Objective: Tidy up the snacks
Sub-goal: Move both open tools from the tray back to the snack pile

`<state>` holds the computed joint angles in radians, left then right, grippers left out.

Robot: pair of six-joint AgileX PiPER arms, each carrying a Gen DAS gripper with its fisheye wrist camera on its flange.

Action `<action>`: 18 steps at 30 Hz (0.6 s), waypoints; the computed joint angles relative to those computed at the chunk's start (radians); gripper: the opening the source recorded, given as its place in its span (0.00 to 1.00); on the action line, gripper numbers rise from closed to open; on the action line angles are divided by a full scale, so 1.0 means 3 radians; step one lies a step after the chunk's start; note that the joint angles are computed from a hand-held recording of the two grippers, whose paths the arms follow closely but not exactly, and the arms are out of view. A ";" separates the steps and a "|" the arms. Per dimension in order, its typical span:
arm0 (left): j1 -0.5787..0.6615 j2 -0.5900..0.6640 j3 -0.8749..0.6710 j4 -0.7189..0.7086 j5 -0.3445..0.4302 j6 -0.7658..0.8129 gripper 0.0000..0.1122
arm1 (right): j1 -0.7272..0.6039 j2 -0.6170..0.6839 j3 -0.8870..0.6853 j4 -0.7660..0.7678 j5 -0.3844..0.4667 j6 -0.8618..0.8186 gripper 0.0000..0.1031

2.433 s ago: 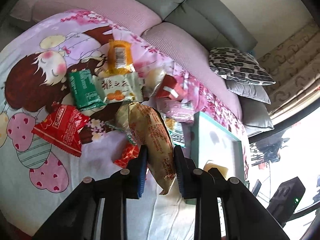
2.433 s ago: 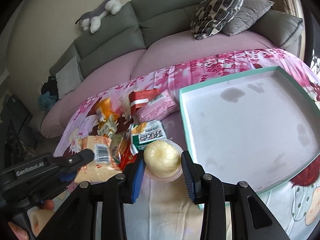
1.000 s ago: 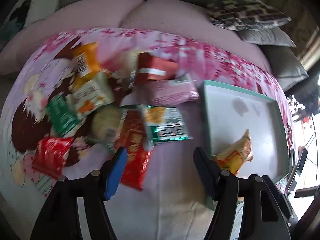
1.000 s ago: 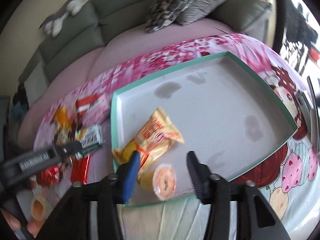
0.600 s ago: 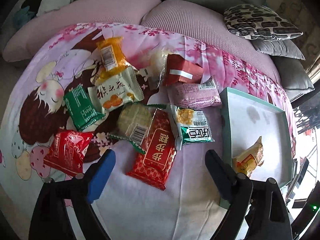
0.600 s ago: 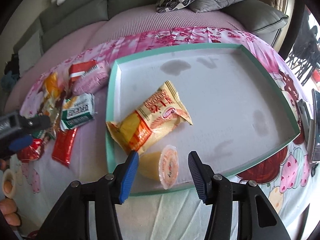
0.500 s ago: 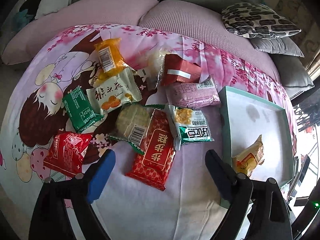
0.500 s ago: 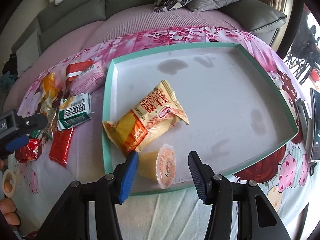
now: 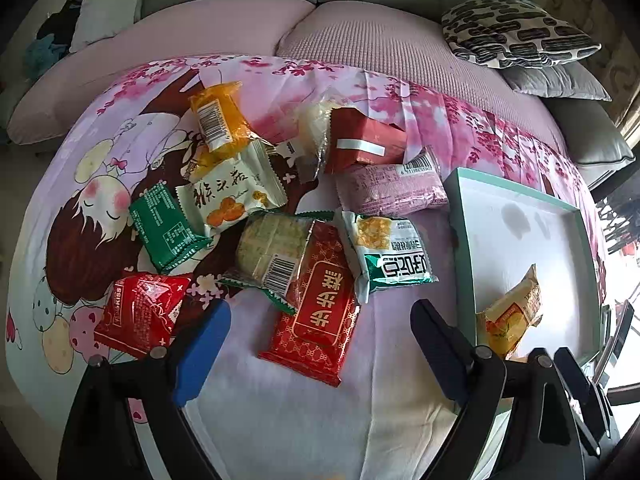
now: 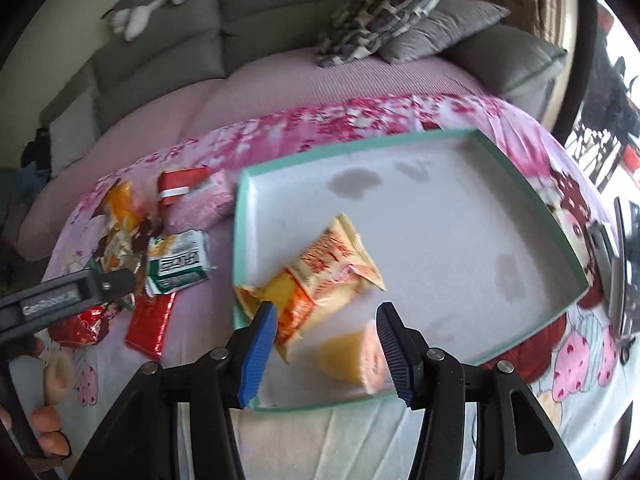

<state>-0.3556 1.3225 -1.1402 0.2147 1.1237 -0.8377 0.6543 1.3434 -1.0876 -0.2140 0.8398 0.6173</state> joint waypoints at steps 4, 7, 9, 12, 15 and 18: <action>-0.0077 0.0004 0.0016 0.0112 0.0016 -0.0037 0.82 | 0.0032 0.0056 0.0020 0.0081 -0.0104 -0.0045 0.70; -0.0122 0.0015 0.0026 0.0224 0.0036 -0.0103 0.88 | 0.0068 0.0074 0.0043 0.0003 -0.0197 0.0039 0.80; -0.0135 0.0002 0.0049 0.0303 0.0031 -0.0159 0.88 | 0.0061 0.0083 0.0061 0.0024 -0.0254 0.0046 0.90; -0.0127 -0.0007 0.0074 0.0382 0.0033 -0.0212 0.88 | 0.0029 0.0106 0.0078 0.0100 -0.0345 -0.0007 1.00; -0.0072 -0.0038 0.0114 0.0404 -0.0017 -0.0188 0.88 | 0.0051 0.0125 0.0082 0.0055 -0.0428 0.0043 1.00; -0.0005 -0.0081 0.0159 0.0413 -0.0031 -0.0083 0.88 | 0.0083 0.0151 0.0061 0.0024 -0.0509 0.0094 1.00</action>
